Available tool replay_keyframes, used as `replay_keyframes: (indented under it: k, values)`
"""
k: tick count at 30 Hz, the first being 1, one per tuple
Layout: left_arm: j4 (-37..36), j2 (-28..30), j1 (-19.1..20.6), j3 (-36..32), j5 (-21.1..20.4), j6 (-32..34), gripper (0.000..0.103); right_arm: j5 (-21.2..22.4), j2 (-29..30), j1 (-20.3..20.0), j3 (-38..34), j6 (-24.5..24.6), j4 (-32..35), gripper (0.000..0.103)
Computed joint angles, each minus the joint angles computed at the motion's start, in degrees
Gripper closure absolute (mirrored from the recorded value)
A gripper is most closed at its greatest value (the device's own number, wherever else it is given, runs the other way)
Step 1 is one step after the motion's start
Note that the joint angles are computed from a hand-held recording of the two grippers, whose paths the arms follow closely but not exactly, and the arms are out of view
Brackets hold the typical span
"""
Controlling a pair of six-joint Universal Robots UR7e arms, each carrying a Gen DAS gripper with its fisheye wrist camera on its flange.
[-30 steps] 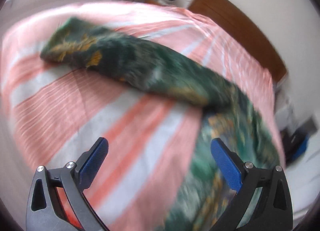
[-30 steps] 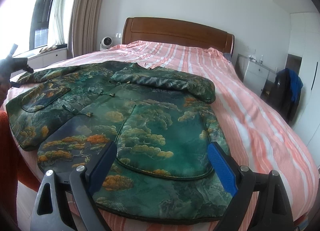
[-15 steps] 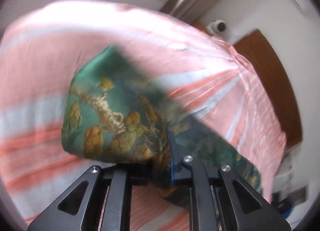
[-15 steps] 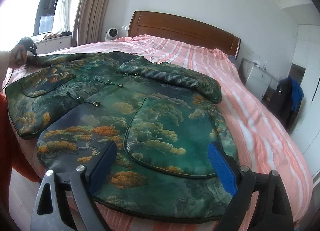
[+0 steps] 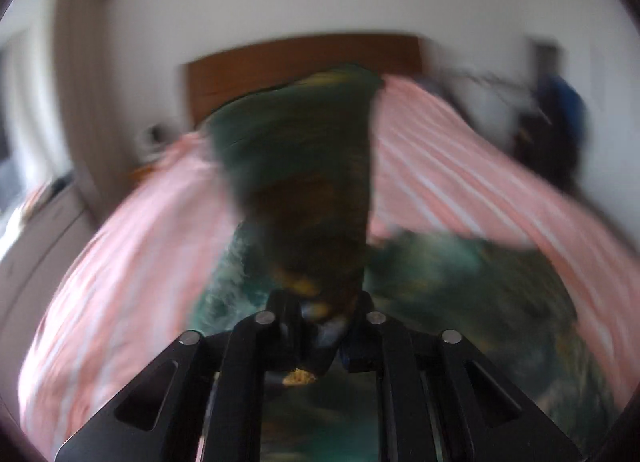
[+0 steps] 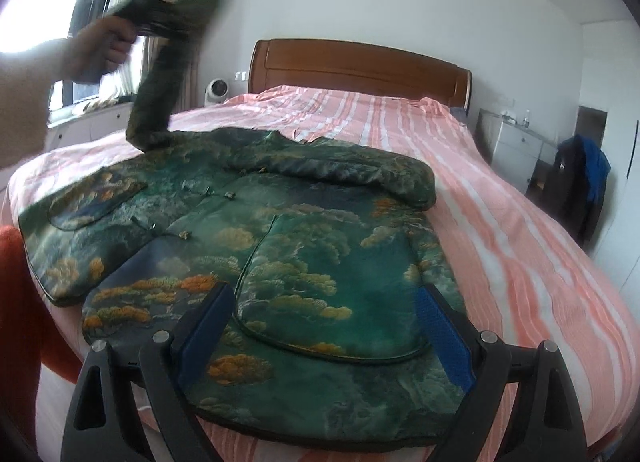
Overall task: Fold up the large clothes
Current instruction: 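Grasp the sleeve with the left gripper and lift it over the body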
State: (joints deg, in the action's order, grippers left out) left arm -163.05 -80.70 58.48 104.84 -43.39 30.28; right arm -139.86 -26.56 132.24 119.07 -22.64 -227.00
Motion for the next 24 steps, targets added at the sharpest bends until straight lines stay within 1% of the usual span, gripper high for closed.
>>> replay_keyframes:
  k: [1,2,3,5,7,10,12,14,15,16,18,21,22,24]
  values:
    - [3.0,0.8,-0.2,1.0,-0.3,-0.9,0.056,0.0,0.0,0.1,0.1,-0.1,-0.3,0.012]
    - [6.6,1.9,-0.4,2.5,0.2,-2.5,0.025,0.0,-0.1,0.2,0.1,-0.3,-0.6,0.012]
    - [7.8,2.6,-0.3,3.9,0.7,-3.3,0.018,0.0,-0.2,0.2,0.2,-0.4,-0.7,0.012]
    - [8.1,2.4,0.6,7.6,-0.2,-3.2,0.017,0.0,-0.3,0.3,0.3,-0.4,-0.9,0.012]
    - [11.5,0.9,1.6,9.3,-0.3,-5.3,0.017,0.3,-0.6,0.4,0.7,-0.6,-1.6,0.012]
    - [15.4,-4.2,2.1,11.6,-0.9,-7.9,0.017,0.8,-0.8,0.3,1.3,-0.7,-2.9,0.012]
    - [15.8,-6.4,2.6,11.2,-1.1,-8.0,0.015,1.2,-1.1,0.0,1.3,-0.2,-2.9,0.012]
    - [14.5,-7.6,2.2,10.4,-0.3,-8.7,0.008,1.6,-1.4,-0.4,1.4,0.6,-2.6,0.012]
    - [13.2,-8.1,2.4,10.2,0.3,-8.6,0.007,1.7,-1.4,-0.5,1.4,0.8,-2.5,0.012]
    - [11.4,-7.9,2.7,9.5,0.9,-8.6,0.006,1.7,-1.4,-0.5,1.4,1.0,-2.3,0.012]
    - [11.2,-6.7,4.1,6.8,1.3,-10.0,0.006,1.4,-1.2,-0.4,1.2,0.9,-2.2,0.012]
    - [15.2,-6.6,5.2,4.8,-1.5,-13.5,0.006,1.2,-1.0,-0.1,1.1,0.4,-2.2,0.012]
    - [16.7,-6.5,5.2,4.7,-2.9,-13.7,0.006,1.3,-1.0,-0.1,1.1,0.4,-2.3,0.012]
    - [17.5,-6.7,3.7,6.3,-3.5,-11.8,0.006,1.4,-1.0,-0.1,1.2,0.3,-2.4,0.012]
